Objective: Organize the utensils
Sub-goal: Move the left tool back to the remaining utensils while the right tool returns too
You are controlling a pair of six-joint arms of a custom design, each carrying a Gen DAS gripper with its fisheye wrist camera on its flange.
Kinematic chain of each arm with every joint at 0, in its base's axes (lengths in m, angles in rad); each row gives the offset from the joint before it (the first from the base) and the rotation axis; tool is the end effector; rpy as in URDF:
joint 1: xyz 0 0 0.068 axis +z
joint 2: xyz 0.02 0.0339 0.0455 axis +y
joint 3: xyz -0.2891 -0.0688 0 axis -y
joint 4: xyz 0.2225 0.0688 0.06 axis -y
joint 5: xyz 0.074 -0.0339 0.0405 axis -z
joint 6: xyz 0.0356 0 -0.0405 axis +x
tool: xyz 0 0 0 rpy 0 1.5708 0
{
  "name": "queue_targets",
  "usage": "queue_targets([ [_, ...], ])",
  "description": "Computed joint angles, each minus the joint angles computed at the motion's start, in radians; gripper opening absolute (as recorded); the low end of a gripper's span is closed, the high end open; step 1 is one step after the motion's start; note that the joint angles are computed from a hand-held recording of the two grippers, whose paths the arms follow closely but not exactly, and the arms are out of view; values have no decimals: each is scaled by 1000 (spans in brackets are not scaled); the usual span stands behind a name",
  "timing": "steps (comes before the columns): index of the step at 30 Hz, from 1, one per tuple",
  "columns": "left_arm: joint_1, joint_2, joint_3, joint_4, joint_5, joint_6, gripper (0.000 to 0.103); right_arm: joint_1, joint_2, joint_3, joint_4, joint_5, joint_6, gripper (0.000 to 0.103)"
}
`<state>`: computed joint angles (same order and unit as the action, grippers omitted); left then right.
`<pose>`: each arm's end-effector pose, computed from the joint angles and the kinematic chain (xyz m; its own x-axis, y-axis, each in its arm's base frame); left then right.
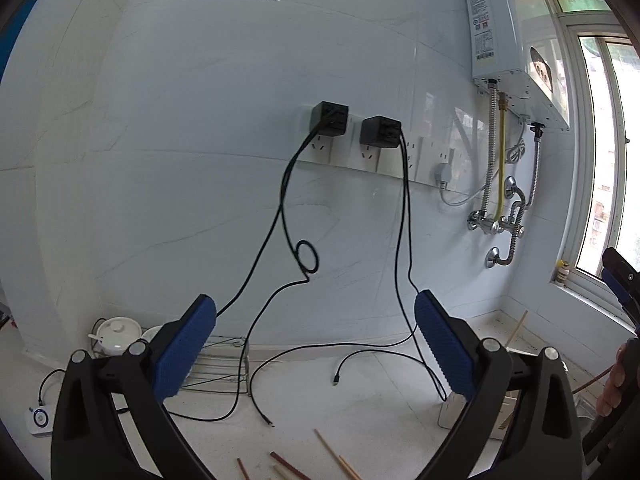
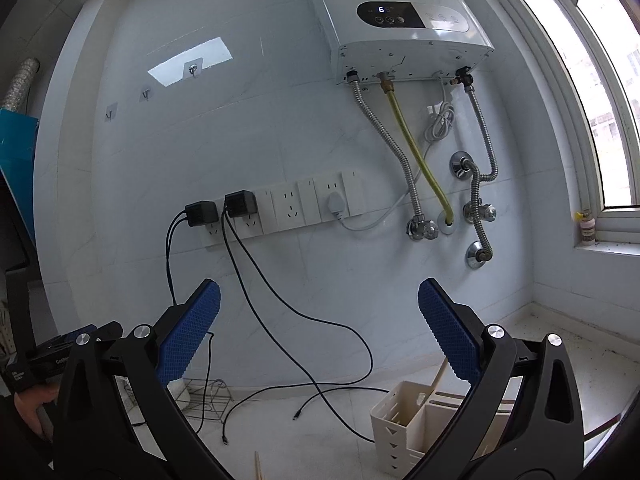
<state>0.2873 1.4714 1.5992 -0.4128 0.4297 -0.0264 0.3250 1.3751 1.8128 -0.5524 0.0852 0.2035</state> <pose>0.2981 0.0726 0.4591 -0.2729 -0.1056 -0.9562 0.1186 0.9827 -0.1424 0.2366 0.0765 0.5332 -0.1543 0.1605 -0.9749 -0.2112 0.9586 0.1912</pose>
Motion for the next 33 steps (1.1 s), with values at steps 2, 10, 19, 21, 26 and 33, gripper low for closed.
queue_targets([
  [2, 46, -4, -7, -44, 1, 24, 98, 25, 11, 0, -11, -7, 6, 95],
  [10, 185, 0, -56, -163, -6, 62, 98, 94, 58, -8, -66, -45, 22, 95],
  [19, 240, 56, -65, -302, -7, 83, 98, 150, 146, 44, -190, -75, 52, 90],
  [21, 249, 73, -65, -329, 0, 83, 98, 166, 168, 62, -217, -77, 47, 86],
  [26, 251, 106, -73, -374, -6, 101, 98, 189, 226, 92, -286, -84, 61, 78],
  [33, 227, 164, -66, -439, -31, 123, 97, 191, 335, 149, -408, -122, 50, 65],
])
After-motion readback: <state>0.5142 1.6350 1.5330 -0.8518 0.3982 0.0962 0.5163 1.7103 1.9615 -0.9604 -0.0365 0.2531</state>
